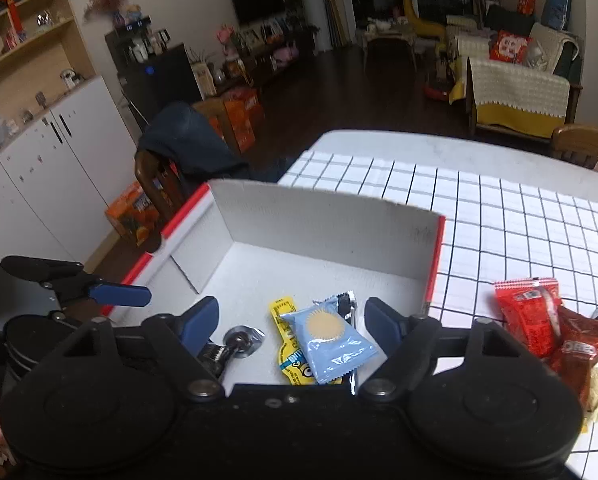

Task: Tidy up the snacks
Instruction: 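Open both grippers to drop the snacks into the box, then withdraw both grippers from the box toward the snack pile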

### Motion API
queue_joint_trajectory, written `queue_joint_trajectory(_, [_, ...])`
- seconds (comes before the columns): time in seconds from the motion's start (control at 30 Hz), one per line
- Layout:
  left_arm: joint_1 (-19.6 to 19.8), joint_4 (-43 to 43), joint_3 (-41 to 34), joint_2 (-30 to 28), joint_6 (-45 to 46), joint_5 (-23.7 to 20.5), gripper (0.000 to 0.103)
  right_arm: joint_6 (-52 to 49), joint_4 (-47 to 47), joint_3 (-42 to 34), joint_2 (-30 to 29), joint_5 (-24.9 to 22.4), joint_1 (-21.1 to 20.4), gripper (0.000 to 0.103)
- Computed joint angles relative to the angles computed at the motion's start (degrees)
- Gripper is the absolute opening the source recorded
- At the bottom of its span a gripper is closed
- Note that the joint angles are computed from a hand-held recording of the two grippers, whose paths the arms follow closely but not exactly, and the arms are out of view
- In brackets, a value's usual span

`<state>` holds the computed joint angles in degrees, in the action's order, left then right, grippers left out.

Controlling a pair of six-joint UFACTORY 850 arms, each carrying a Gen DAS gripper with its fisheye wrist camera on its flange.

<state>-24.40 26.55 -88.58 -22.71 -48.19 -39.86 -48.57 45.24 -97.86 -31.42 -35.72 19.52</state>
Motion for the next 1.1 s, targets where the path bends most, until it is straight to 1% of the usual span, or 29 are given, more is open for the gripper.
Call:
queue_joint_trajectory(0.2, [-2.0,4.3,0.1,1.1,-4.4,1.4,0.079,-5.6,6.5,4.0,3.7,0.5,-2.1,0.09])
queue_joint_trajectory(0.33, [-3.3,6.3,-0.6,1.1,-6.7,2.2,0.082,-8.9,10.2,6.3,5.9,-0.2,-4.0,0.094])
queue_joint_trajectory(0.43, [-4.4,7.4,-2.0,0.4,-8.1,2.3,0.084,-11.3,12.3,8.2,7.5,-0.5,-5.5,0.095])
queue_joint_trajectory(0.6, [-6.1,8.6,-4.8,-1.4,-10.4,3.1,0.087,-15.7,14.8,11.8,10.4,0.7,-8.6,0.103])
queue_joint_trajectory(0.67, [-6.8,8.9,-6.5,-2.7,-11.3,3.2,0.087,-17.5,15.4,13.5,11.5,1.4,-9.9,0.103])
queue_joint_trajectory(0.77, [-7.7,7.9,-9.4,-4.9,-11.5,3.4,0.088,-17.7,14.2,14.4,12.1,2.0,-11.9,0.103])
queue_joint_trajectory(0.97, [-9.8,5.4,-18.9,-11.8,-8.4,0.4,0.088,-17.3,11.2,14.1,11.3,2.7,-16.0,0.103])
queue_joint_trajectory(1.1, [-10.6,2.0,-26.7,-17.4,-4.6,-1.3,0.088,-18.3,10.5,13.1,9.8,2.0,-18.9,0.103])
